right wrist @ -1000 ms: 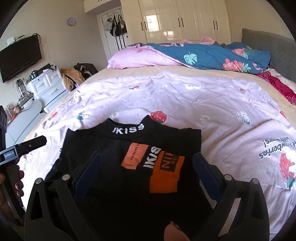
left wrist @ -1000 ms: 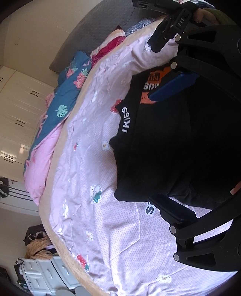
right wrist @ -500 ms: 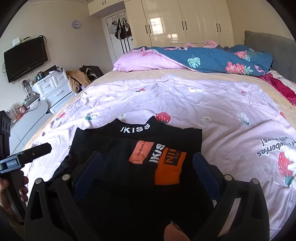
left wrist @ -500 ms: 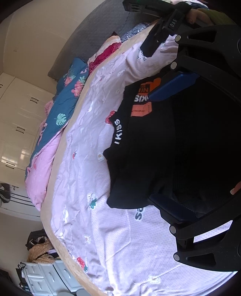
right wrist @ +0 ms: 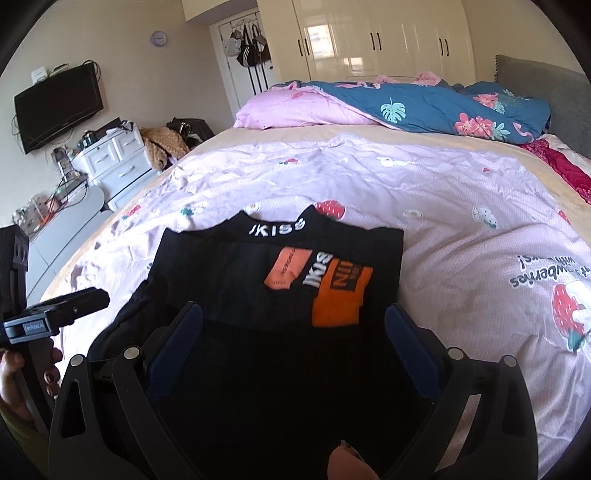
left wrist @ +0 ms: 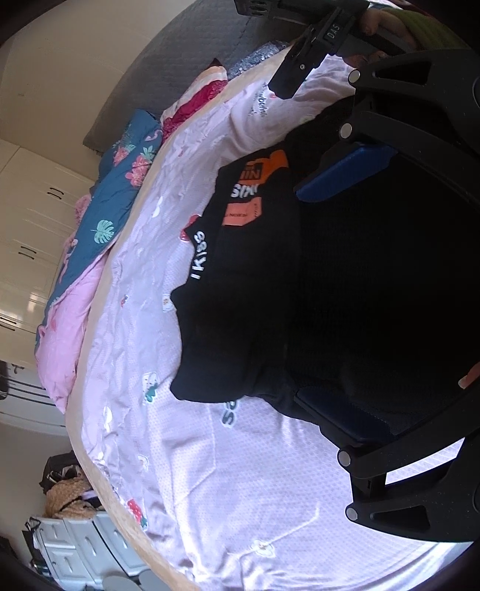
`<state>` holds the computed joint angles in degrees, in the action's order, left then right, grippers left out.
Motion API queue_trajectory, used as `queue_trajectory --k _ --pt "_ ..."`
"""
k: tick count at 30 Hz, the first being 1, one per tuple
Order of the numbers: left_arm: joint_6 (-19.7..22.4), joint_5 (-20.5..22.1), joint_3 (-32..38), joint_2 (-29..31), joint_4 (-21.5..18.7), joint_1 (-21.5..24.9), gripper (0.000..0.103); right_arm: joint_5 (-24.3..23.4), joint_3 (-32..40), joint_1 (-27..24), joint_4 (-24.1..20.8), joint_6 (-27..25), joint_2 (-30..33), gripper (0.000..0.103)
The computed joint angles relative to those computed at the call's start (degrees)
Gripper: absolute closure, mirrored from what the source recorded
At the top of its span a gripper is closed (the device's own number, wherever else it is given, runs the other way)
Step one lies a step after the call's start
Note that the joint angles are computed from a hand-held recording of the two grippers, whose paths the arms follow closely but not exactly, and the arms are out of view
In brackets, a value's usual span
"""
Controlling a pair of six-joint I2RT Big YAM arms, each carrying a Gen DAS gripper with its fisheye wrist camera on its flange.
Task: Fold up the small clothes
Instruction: 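Move both grippers toward the hem of the black shirt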
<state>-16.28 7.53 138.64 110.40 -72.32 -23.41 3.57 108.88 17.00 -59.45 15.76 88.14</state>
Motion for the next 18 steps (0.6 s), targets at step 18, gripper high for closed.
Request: queue_trajectory --k 18 --pt "2.4 -2.3 -10.2 -6.5 -0.9 -0.2 0.009 0.2 -7.9 1.8 -1.7 0.6 -6.3 0.004"
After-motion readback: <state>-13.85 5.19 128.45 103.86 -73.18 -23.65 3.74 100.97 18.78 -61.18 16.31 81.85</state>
